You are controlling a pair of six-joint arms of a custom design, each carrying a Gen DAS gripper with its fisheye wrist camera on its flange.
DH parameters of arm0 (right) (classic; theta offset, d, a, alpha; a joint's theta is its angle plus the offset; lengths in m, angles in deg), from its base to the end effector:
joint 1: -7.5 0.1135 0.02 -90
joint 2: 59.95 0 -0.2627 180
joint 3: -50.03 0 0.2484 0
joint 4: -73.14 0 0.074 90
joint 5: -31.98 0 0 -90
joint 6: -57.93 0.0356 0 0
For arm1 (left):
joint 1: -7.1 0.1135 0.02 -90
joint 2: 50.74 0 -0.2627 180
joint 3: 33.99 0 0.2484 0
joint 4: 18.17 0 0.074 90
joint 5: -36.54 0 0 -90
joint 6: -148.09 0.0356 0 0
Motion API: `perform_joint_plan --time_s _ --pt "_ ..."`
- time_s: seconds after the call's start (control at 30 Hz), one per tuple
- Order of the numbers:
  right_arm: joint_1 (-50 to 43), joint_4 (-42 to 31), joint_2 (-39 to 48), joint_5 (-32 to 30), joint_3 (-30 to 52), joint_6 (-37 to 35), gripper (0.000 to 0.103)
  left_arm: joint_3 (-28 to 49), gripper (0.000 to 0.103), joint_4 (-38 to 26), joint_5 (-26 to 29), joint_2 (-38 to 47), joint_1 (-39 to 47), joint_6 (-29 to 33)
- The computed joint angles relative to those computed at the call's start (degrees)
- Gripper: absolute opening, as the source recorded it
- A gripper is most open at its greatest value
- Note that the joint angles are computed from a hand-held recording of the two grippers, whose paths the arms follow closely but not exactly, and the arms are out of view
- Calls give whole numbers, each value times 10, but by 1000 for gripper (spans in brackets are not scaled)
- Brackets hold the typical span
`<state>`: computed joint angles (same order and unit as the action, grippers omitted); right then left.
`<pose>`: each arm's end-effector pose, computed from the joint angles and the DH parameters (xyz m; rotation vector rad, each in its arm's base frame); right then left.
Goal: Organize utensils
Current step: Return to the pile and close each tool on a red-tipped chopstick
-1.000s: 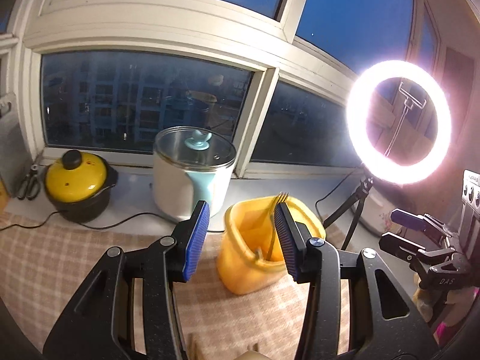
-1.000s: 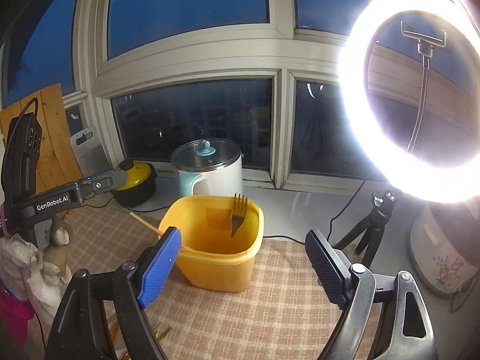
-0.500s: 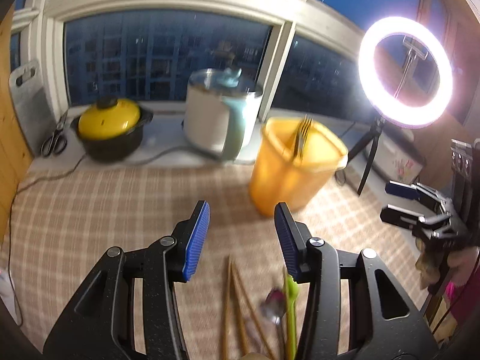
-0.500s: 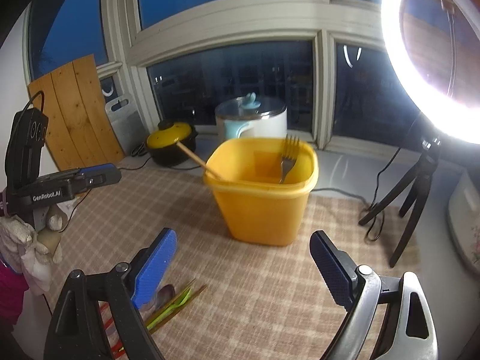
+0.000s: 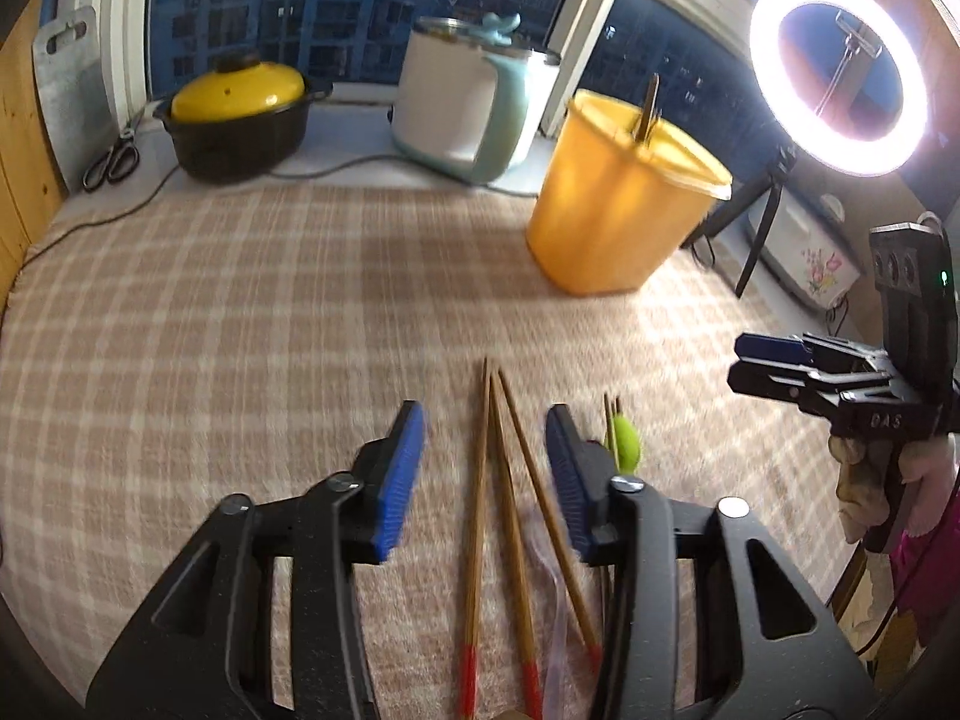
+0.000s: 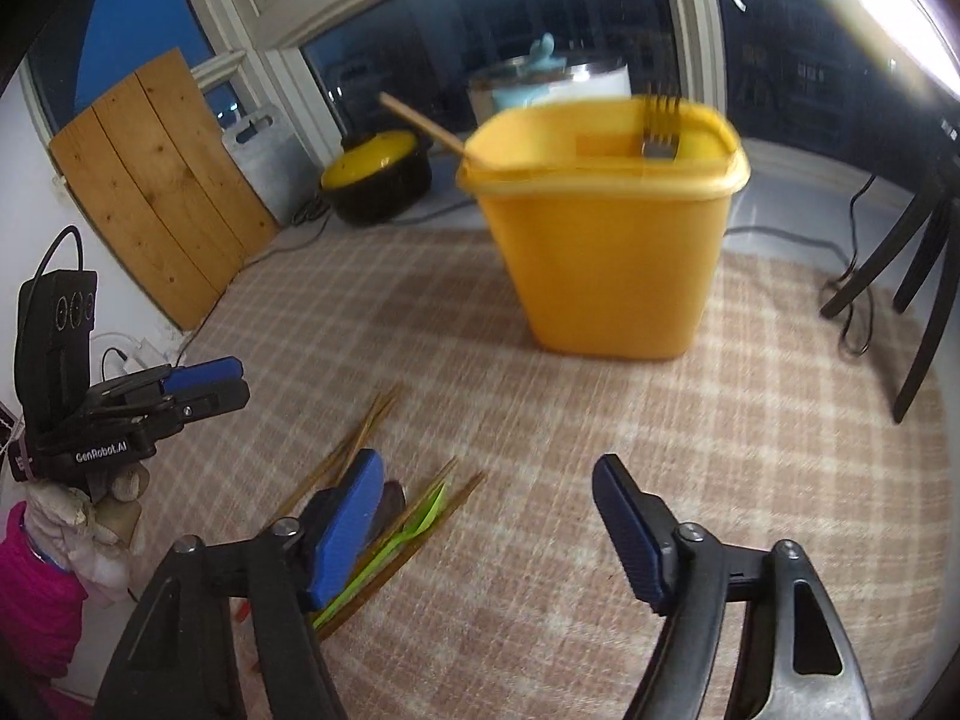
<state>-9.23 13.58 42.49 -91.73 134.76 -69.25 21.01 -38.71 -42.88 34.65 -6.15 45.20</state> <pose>0.3275 -0.0778 0.1934 -0.5529 2.5660 0.5758 0.2729 -0.0710 0.1651 0.0895 2.4850 -0.4236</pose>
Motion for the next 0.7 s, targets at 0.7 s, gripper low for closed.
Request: perform_joint_plan --time_s 0.7 --pt "50 -67 118 -5 70 51 30 1 20 13 -14 97 -32 26"
